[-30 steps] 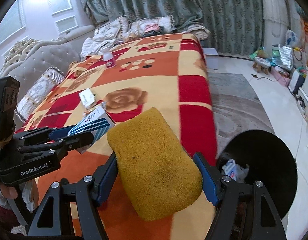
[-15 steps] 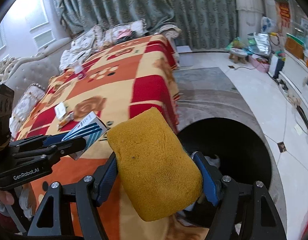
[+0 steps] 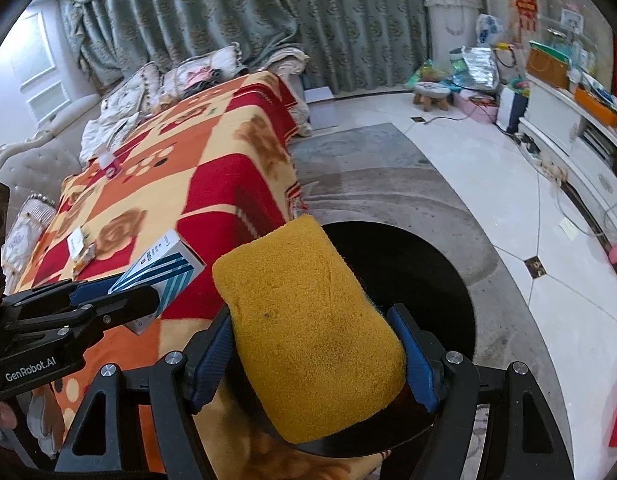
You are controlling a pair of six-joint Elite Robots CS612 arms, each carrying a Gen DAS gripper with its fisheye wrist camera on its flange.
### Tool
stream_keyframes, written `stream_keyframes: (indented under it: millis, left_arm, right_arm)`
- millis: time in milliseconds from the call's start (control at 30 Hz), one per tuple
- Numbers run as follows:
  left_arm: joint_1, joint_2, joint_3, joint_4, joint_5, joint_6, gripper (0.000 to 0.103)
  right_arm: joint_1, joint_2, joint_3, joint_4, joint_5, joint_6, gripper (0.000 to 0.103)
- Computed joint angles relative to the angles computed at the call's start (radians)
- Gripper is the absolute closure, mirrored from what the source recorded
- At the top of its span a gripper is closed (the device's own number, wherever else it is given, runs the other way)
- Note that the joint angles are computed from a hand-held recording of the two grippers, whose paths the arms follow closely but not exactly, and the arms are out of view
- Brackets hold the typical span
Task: Collect trash
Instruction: 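Carry the Tobrex box and sponge over the black bin and open both tools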
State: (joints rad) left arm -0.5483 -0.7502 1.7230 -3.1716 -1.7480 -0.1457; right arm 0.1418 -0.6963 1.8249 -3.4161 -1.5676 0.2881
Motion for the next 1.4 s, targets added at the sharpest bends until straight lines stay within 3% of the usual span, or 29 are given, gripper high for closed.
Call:
stream_keyframes:
  millis: [700, 1400]
  left_arm:
    - [-0.004, 0.029, -0.044, 0.065, -0.035, -0.007, 0.073]
    - [0.014, 0.022, -0.027, 0.067, -0.044, -0.031, 0.064]
  right_arm:
    - [-0.026, 0.003, 0.016, -0.005, -0.005, 0.042, 0.03]
    - [-0.026, 0.011, 0.0, 0.043, 0.034, 0.079, 0.023]
